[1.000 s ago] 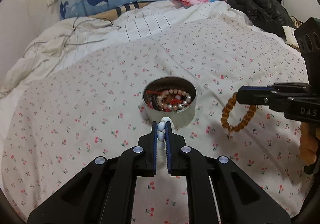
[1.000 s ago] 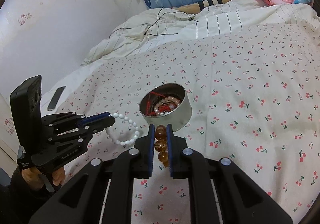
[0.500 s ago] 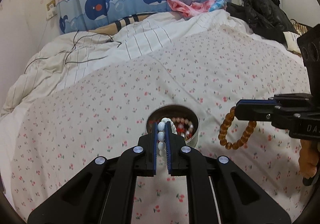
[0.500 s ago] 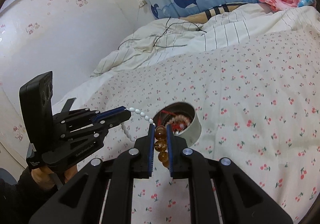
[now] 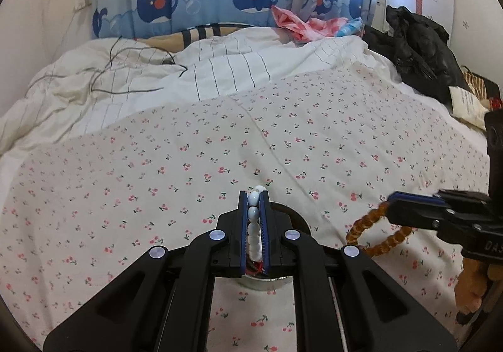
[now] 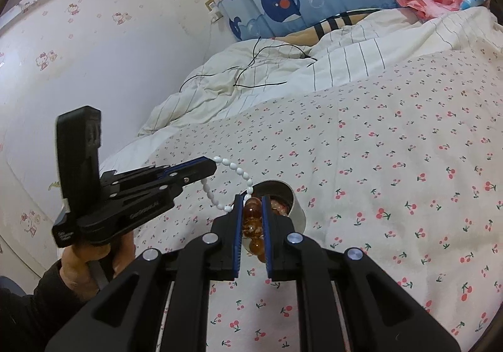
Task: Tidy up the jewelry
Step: 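Drop white bracelet into tin with left gripper while right gripper drops amber bracelet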
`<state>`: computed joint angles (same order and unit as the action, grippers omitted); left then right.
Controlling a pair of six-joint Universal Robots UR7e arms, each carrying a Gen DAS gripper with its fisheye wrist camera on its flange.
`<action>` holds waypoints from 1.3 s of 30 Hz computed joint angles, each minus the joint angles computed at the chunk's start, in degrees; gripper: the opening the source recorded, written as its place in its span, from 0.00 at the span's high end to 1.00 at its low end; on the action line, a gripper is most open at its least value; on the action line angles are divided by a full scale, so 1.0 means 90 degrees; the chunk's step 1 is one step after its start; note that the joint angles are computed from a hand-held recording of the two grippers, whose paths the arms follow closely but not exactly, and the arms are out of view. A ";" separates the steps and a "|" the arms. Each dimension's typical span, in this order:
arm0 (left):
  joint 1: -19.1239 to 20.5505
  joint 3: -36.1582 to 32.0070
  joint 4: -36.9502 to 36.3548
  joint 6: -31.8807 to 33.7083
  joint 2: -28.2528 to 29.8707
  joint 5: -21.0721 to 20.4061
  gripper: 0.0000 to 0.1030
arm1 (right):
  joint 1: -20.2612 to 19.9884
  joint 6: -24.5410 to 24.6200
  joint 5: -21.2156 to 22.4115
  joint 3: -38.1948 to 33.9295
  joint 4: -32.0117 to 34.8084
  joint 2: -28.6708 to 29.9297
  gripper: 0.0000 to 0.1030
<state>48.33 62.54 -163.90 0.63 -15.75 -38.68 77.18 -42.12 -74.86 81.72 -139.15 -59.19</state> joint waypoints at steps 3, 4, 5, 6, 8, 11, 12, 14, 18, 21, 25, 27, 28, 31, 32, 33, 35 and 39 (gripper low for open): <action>0.0117 -0.0092 0.0167 -0.0251 0.0011 -0.0301 0.93 | -0.0011 0.0047 -0.0011 -0.0016 -0.0007 0.0023 0.88; 0.0181 -0.0127 0.0315 -0.0395 -0.0001 -0.0510 0.93 | -0.0012 0.0059 -0.0019 -0.0016 -0.0011 0.0028 0.88; 0.0251 -0.0189 0.0584 -0.0558 -0.0008 -0.0726 0.93 | -0.0017 0.0067 -0.0022 -0.0015 -0.0016 0.0032 0.88; 0.0308 -0.0290 0.0891 -0.0688 0.0019 -0.0826 0.93 | -0.0017 0.0073 -0.0020 -0.0018 -0.0021 0.0034 0.88; 0.0357 -0.0414 0.1259 -0.0861 0.0092 -0.0716 0.91 | -0.0018 0.0081 -0.0002 0.0023 -0.0040 0.0004 0.88; 0.0365 -0.0355 0.1366 -0.1101 0.0059 -0.0492 0.76 | -0.0012 0.0067 0.0024 0.0045 -0.0052 0.0000 0.88; 0.0359 -0.0282 0.1292 -0.1120 0.0021 -0.0444 0.71 | -0.0008 0.0076 0.0037 0.0035 -0.0034 0.0006 0.88; 0.0308 -0.0008 0.0941 -0.1107 -0.0127 -0.0256 0.58 | 0.0000 0.0100 0.0087 0.0030 0.0011 0.0014 0.88; 0.0230 0.0738 0.0285 -0.1278 -0.0557 -0.0081 0.49 | 0.0061 0.0199 0.0270 -0.0096 0.0204 0.0087 0.88; 0.0254 0.1449 -0.0281 -0.1705 -0.0916 -0.0144 0.43 | 0.0140 0.0260 0.0437 -0.0254 0.0392 0.0195 0.88; 0.0392 0.1732 -0.0347 -0.2175 -0.1120 -0.0226 0.42 | 0.0270 0.0507 0.0597 -0.0631 0.0723 0.0529 0.88; 0.0410 0.1790 -0.0478 -0.2228 -0.1159 -0.0250 0.42 | 0.0281 0.0719 0.0763 -0.0908 0.1026 0.0746 0.88; 0.0406 0.1812 -0.0561 -0.2179 -0.1165 -0.0278 0.42 | 0.0271 0.0842 0.0856 -0.1063 0.1191 0.0866 0.88; 0.0351 0.1764 -0.0529 -0.1990 -0.1119 -0.0146 0.41 | 0.0344 0.1094 0.0447 -0.1309 0.1113 0.1179 0.87; 0.0338 0.1729 -0.0490 -0.1941 -0.1092 -0.0124 0.38 | 0.0440 0.1061 -0.0131 -0.1247 0.0684 0.1261 0.87; 0.0325 0.1741 -0.0477 -0.1926 -0.1099 -0.0122 0.36 | 0.0515 0.0976 -0.0565 -0.1194 0.0371 0.1319 0.87; 0.0300 0.1723 -0.0477 -0.1878 -0.1074 -0.0109 0.31 | 0.0633 0.0718 -0.1218 -0.1067 -0.0177 0.1394 0.74; 0.0248 0.1666 -0.0368 -0.1817 -0.1003 -0.0026 0.24 | 0.0657 0.0373 -0.1540 -0.0718 -0.0864 0.1311 0.60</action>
